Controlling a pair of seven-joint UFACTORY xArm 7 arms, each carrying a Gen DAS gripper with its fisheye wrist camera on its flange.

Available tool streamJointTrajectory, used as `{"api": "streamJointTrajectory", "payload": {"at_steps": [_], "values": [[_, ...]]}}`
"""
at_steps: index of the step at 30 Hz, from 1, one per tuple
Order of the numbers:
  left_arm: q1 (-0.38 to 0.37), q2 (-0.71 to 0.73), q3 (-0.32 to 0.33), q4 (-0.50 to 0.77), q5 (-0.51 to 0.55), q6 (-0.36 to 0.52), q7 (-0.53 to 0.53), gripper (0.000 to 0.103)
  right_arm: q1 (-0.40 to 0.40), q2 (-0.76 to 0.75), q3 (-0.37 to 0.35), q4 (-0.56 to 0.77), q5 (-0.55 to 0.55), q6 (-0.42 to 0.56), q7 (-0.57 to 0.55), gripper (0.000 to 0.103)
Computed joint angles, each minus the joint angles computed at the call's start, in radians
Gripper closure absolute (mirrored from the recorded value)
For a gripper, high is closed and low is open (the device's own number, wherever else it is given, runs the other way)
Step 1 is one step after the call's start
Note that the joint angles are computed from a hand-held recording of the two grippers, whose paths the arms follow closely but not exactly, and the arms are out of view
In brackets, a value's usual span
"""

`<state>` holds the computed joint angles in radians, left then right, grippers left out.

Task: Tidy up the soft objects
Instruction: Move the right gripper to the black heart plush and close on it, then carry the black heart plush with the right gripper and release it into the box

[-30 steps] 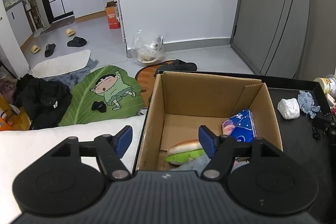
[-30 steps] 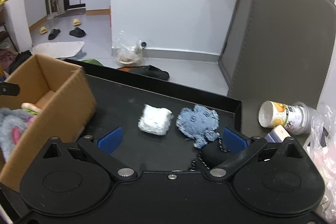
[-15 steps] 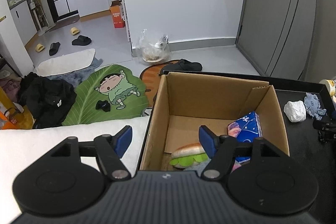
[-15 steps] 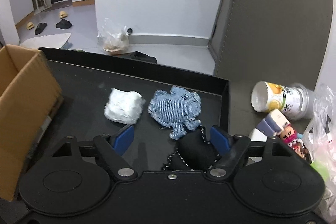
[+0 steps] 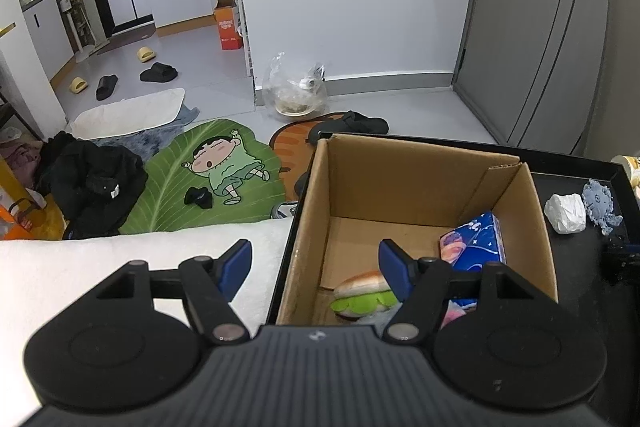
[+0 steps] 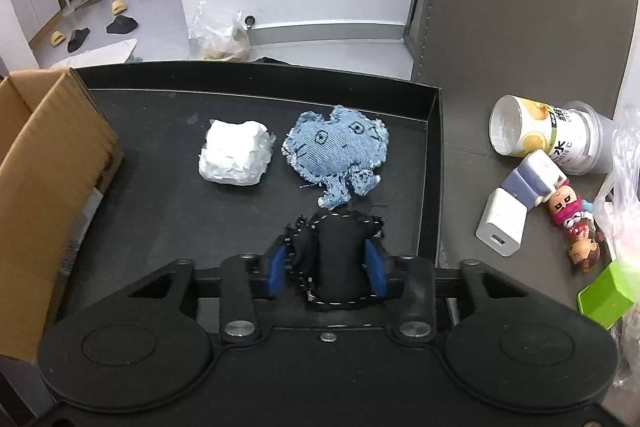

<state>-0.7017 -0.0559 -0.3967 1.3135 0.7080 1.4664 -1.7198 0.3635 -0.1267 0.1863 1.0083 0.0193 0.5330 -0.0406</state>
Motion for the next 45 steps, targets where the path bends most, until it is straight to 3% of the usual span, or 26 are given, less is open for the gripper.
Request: {"api": "streamJointTrajectory", "payload": {"at_steps": [6, 13, 20, 32, 40, 45], "values": [[0.000, -0.004, -0.001, -0.001, -0.004, 0.004, -0.011, 0.034, 0.010, -0.014, 0.002, 0.006, 0.019, 0.024, -0.034, 0.080], [0.007, -0.017, -0.002, -0.008, -0.019, 0.003, -0.019, 0.034, 0.018, -0.039, 0.010, 0.023, 0.042, 0.052, 0.020, 0.080], [0.019, -0.044, -0.010, -0.030, -0.031, -0.015, -0.020, 0.034, 0.039, -0.060, 0.038, 0.055, -0.004, 0.061, 0.034, 0.080], [0.043, -0.093, -0.037, -0.081, -0.003, -0.073, -0.035, 0.035, 0.095, -0.047, 0.068, 0.169, 0.010, 0.075, 0.026, 0.080], [0.067, -0.145, -0.044, -0.132, -0.054, -0.143, -0.033, 0.047, 0.132, -0.008, 0.095, 0.236, -0.012, 0.082, 0.056, 0.079], [0.095, -0.186, -0.058, -0.173, -0.081, -0.191, -0.047, 0.069, 0.160, 0.033, 0.109, 0.281, -0.027, 0.090, 0.082, 0.079]]}}
